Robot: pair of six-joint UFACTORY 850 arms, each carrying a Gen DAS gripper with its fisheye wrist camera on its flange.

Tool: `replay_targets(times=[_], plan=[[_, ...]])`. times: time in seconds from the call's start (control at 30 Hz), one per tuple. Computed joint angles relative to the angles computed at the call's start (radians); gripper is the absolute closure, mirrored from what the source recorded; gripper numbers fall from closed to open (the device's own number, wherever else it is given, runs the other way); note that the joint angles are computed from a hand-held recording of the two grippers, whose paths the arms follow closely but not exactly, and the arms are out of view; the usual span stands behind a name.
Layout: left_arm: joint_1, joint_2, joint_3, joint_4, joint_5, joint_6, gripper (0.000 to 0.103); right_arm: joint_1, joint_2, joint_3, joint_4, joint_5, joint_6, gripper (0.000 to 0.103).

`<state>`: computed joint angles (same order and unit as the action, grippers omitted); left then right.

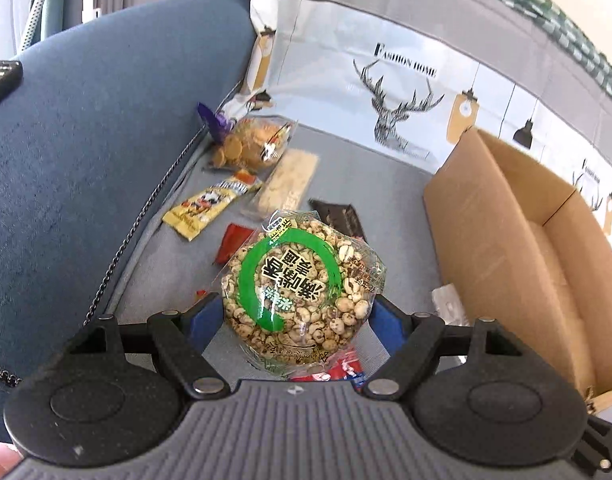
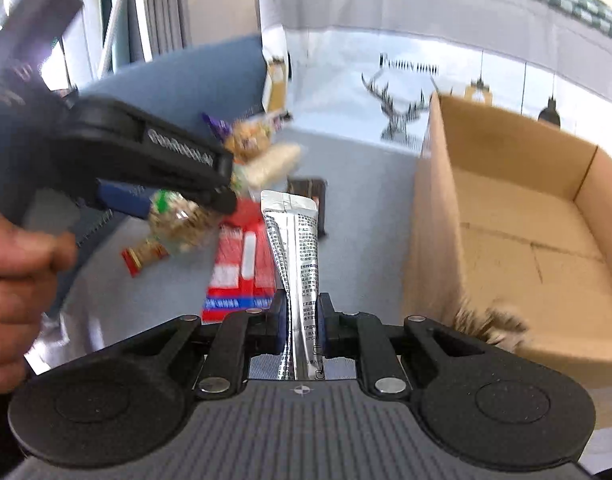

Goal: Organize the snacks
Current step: 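Lift the silver packet with the right tool while the left tool lifts the peanut bag, then carry the silver packet and peanut bag over the cardboard box with both tools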

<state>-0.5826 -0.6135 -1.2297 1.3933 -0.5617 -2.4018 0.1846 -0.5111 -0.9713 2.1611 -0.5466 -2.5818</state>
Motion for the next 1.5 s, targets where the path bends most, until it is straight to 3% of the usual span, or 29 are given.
replay_targets(times=[0.27,0.53,0.77,0.97,1.13,1.5], plan=[[-0.018,0.014,-0.004,0.093,-0.062,-0.104,0.020,-0.043,0.048,0.003,-0.011,-0.106,-0.013,0.088],[-0.042,-0.001,-0.040,0.159,-0.112,-0.131,0.020,-0.119,0.008,-0.127,-0.021,-0.161,0.022,0.088],[-0.064,-0.046,-0.111,0.227,-0.132,-0.134,0.020,-0.184,-0.074,-0.257,0.065,-0.157,-0.027,0.088],[-0.084,-0.110,-0.210,0.297,-0.137,-0.134,0.020,-0.226,-0.124,-0.282,0.110,-0.112,0.008,0.088],[-0.102,-0.173,-0.308,0.362,-0.146,-0.133,0.020,-0.248,-0.126,-0.267,0.191,-0.143,-0.102,0.088],[-0.140,-0.312,-0.514,0.487,-0.110,-0.072,0.020,-0.292,-0.158,-0.302,0.177,-0.106,-0.087,0.087]])
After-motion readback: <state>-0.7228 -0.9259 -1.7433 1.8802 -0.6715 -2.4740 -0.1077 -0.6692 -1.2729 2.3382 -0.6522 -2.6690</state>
